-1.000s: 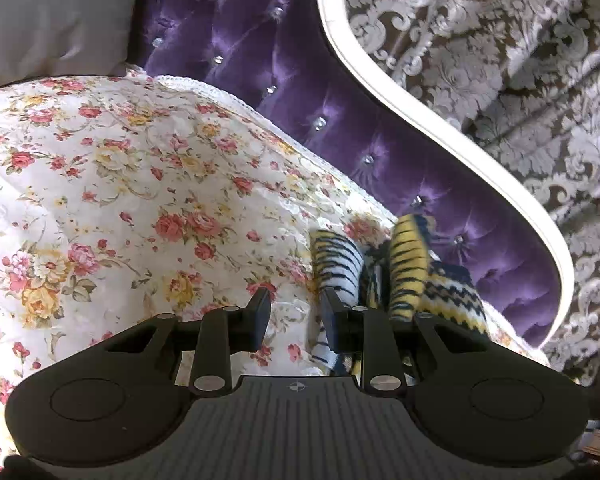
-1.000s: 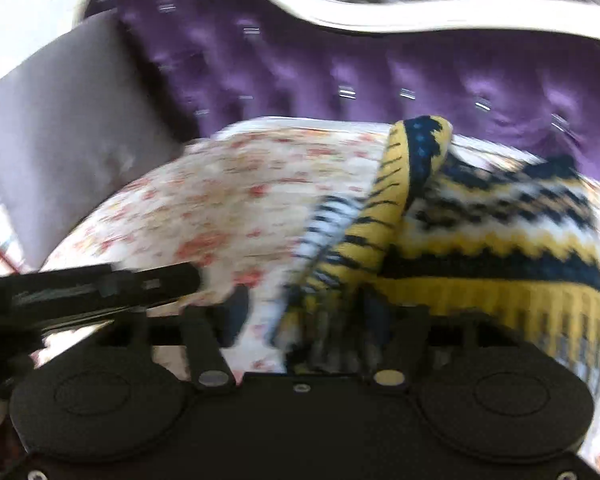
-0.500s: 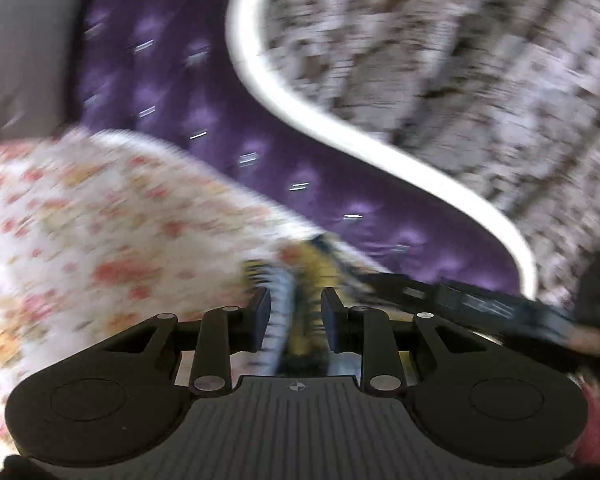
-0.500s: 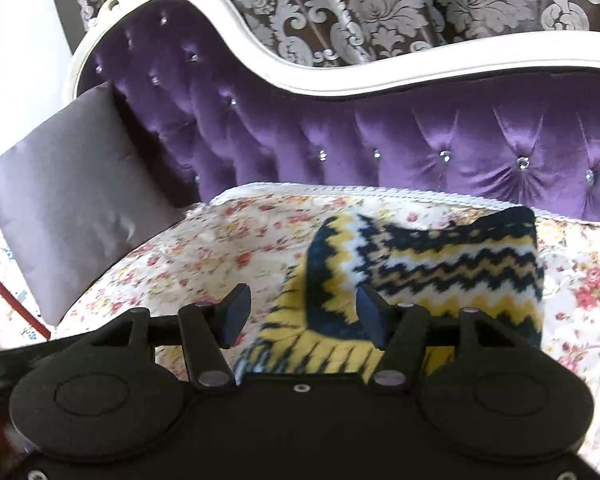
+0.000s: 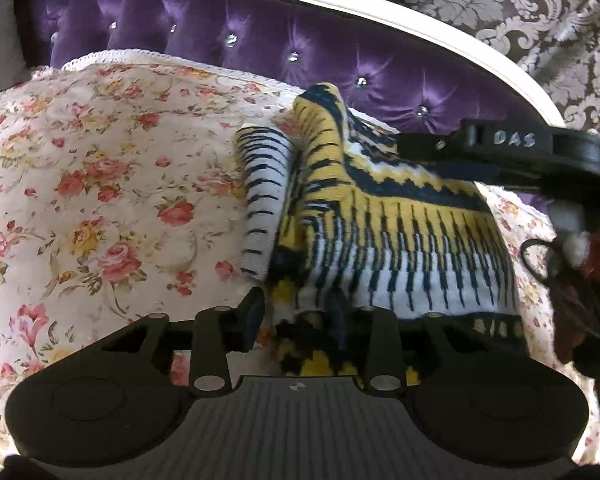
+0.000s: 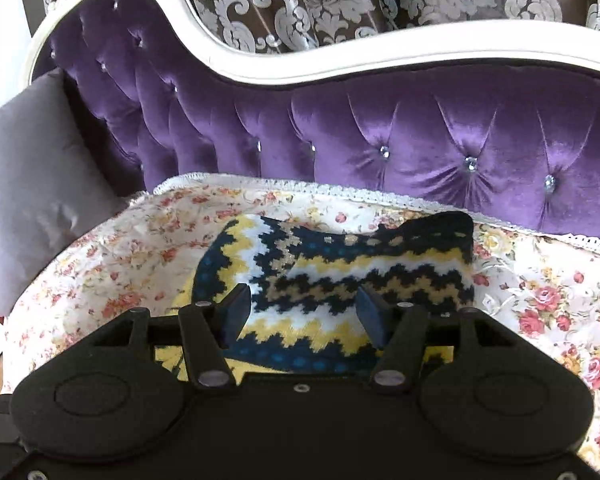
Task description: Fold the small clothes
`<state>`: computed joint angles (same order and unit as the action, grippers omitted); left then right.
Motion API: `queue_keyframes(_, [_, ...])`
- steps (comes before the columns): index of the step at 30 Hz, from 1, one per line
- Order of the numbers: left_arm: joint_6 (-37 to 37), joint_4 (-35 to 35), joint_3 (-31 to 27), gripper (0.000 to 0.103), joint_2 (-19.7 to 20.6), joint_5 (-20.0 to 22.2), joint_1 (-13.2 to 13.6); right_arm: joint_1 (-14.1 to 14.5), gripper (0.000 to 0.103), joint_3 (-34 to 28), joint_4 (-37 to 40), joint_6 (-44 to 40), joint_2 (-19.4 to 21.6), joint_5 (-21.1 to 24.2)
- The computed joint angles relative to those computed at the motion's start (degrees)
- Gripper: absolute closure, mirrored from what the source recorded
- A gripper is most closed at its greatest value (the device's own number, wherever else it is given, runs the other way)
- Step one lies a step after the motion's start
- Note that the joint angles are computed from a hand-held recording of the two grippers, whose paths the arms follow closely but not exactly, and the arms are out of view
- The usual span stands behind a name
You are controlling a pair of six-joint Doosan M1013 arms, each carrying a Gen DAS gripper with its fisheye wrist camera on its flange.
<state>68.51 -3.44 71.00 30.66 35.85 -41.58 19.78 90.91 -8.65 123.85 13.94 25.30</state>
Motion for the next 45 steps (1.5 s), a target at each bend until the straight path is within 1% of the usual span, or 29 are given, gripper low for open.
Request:
queue_keyframes(3, [-0.36,0.63,-0.23,0.064,0.15,0.35,-0.08,0.32,0.038,-1.28,1.39,-2.45,1.64,0.93])
queue_keyframes(5, [-0.47,0.9,-0.26,0.063,0.19,0.53,-0.08,0.94,0.038,-2.75,0.08,-2.53,3.31,2.72])
queue_keyframes(7, [-0.38,0.86,-0.22,0.063,0.19,0.49,-0.09,1.22,0.037,-3.27,-1.1,-1.41,4.29,2.61])
queue_keyframes(9, [-0.18,0.44,-0.36,0.063,0.26,0.48,0.03,1.12,0.035,-3.56,-0.99,-0.38,4.86,1.93])
queue_keyframes(12, [-0.1,0.36,-0.38,0.063,0.27,0.48,0.03,1.31,0.034,-4.31,-2.62,0.24,5.55,2.56])
queue_keyframes(18, [0.35,-0.17,-0.26,0.062,0.25,0.36,0.14,1.36,0.034,-4.16,-3.74,1.06,5.61,2.23])
queue_keyframes(21, [1.62,-2.66,0.33,0.062,-0.04,-0.31,0.58,1.29,0.033,-4.27,-3.61,1.4,5.7,2.0])
queue_keyframes(23, [2.8,-6.64,1.2,0.062,-0.44,-1.7,1.32,0.66,0.032,-4.17,0.0,-1.12,5.44,1.19])
queue_keyframes(25, [3.25,-10.09,2.85,0.062,-1.29,-4.6,1.99,-0.04,0.032,-3.02,2.9,-2.36,4.22,-1.79])
queue_keyframes(26, [2.48,-9.74,3.67,0.062,-1.74,-6.43,2.13,-0.19,0.03,-1.85,1.22,0.2,3.11,-4.23])
queue_keyframes(27, [0.6,-7.66,4.42,0.062,-2.2,-8.33,2.1,-0.19,0.027,-0.76,-2.26,4.29,2.01,-6.19])
queue_keyframes(28, [-2.42,-4.07,5.09,0.062,-2.64,-10.19,1.96,-0.19,0.021,0.01,-5.78,8.07,1.11,-7.14])
queue_keyframes(29, [-5.85,-0.09,5.59,0.062,-2.98,-11.62,1.78,-0.15,0.018,0.91,-10.02,12.4,0.0,-7.62])
queue_keyframes(31, [-11.19,6.15,5.9,0.06,-3.25,-12.95,1.47,0.33,0.018,2.14,-17.78,19.0,-1.7,-6.08])
queue_keyframes(32, [-12.56,7.89,5.91,0.058,-3.27,-13.37,1.37,0.78,0.018,2.58,-20.47,20.44,-2.39,-4.0])
queue_keyframes(34, [-14.49,10.39,6.23,0.058,-3.44,-14.27,1.05,1.76,0.018,2.93,-23.32,21.17,-3.03,0.49])
queue_keyframes(37, [-13.78,11.47,6.24,0.057,-3.44,-14.79,0.69,3.57,0.015,4.12,-26.38,21.52,-3.48,5.69])
queue_keyframes(38, [-13.48,11.74,6.21,0.056,-3.37,-14.76,0.59,4.14,0.014,4.42,-25.73,20.23,-3.34,7.41])
queue_keyframes(40, [-13.48,12.31,6.11,0.052,-3.19,-14.54,0.47,4.74,0.013,4.85,-20.13,14.77,-2.76,9.58])
queue_keyframes(41, [-13.37,12.25,6.23,0.051,-3.2,-14.72,0.43,4.85,0.007,5.54,-18.28,14.36,-2.74,8.96])
queue_keyframes(42, [-13.0,11.85,6.4,0.051,-3.25,-15.0,0.43,4.76,0.005,6.38,-15.34,14.04,-2.78,7.89])
queue_keyframes(43, [-12.65,11.61,6.59,0.051,-3.36,-15.25,0.4,4.83,0.001,7.47,-14.31,15.85,-2.88,6.23])
queue_keyframes(44, [-13.02,12.49,6.61,0.051,-3.43,-15.26,0.28,5.1,0.0,8.73,-16.27,18.73,-3.45,4.34])
queue_keyframes(45, [-14.32,14.52,6.63,0.051,-3.47,-15.55,0.05,5.72,0.0,9.25,-19.39,21.17,-3.63,4.18])
